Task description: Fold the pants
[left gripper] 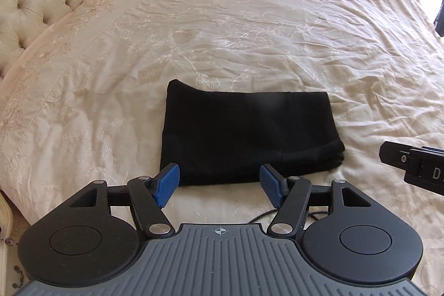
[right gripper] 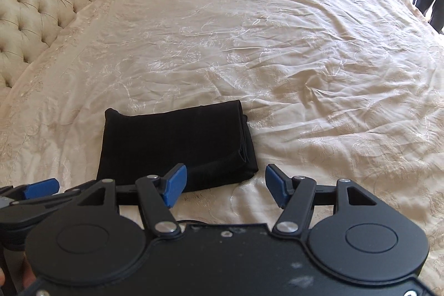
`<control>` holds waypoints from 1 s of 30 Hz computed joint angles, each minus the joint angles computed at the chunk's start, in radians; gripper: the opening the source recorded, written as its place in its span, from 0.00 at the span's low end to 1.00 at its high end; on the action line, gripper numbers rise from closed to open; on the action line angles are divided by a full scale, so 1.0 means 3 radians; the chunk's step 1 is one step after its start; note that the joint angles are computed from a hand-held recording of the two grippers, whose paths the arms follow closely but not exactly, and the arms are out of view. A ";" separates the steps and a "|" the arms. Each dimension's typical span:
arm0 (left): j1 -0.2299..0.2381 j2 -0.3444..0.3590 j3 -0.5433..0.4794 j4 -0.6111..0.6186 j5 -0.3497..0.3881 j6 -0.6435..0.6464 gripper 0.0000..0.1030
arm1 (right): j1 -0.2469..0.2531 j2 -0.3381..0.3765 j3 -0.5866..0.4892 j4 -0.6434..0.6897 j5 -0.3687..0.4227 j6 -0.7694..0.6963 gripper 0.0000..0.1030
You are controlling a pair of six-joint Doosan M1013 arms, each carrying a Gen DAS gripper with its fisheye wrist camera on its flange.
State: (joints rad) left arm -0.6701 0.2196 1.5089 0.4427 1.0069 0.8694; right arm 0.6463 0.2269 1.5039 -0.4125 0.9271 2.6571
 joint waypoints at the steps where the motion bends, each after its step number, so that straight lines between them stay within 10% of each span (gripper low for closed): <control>1: -0.0019 -0.0017 0.0012 0.0010 -0.0003 -0.0034 0.61 | 0.0001 -0.0032 0.0035 0.0009 -0.0041 -0.0002 0.63; 30: -0.0250 -0.0219 0.0176 0.0136 0.0070 -0.0473 0.61 | 0.0144 -0.0295 0.0299 -0.0095 -0.0092 -0.0132 0.64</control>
